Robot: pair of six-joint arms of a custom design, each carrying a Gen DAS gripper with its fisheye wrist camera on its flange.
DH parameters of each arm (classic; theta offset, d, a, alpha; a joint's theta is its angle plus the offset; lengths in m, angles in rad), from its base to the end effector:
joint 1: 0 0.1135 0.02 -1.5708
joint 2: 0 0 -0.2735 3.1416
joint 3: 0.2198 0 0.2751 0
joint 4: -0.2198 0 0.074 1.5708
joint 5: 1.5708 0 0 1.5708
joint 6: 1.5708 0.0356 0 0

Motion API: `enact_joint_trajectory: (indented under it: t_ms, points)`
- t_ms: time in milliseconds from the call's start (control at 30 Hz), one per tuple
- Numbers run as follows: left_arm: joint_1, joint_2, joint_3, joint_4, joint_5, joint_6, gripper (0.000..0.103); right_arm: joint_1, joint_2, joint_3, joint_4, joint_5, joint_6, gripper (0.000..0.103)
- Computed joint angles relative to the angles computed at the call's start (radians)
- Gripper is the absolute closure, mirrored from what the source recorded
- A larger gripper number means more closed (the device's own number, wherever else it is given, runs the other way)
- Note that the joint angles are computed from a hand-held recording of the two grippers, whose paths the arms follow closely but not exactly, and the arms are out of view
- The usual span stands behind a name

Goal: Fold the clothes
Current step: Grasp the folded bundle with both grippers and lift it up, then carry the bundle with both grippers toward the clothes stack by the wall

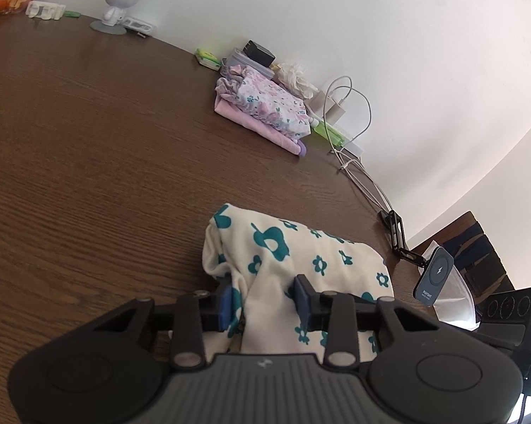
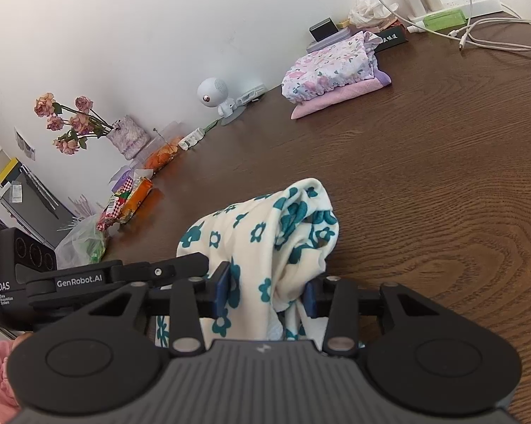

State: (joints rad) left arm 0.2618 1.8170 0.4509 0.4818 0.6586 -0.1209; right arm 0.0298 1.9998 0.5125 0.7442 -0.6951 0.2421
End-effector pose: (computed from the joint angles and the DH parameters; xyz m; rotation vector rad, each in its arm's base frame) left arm 0.2613 0.0475 0.0491 -0.1630 2.3318 -0.7326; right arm 0.2897 0.0314 0.0311 -0.1175 2.2742 0.9410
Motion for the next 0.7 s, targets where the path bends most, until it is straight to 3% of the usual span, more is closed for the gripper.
enact_joint_trajectory:
  t_ms: [333, 567, 700]
  points:
    - [-0.019, -0.112, -0.042, -0.001, -0.014, -0.001, 0.07, -0.007, -0.076, -0.044, 0.019, 0.001, 0.007, 0.064]
    - [-0.054, -0.271, -0.023, -0.069, -0.04, -0.034, 0.07, -0.014, -0.206, -0.039, -0.04, 0.0, -0.004, 0.064]
    - [-0.089, -0.323, 0.055, -0.135, -0.067, -0.059, 0.07, -0.027, -0.27, 0.016, -0.099, -0.006, 0.003, 0.064]
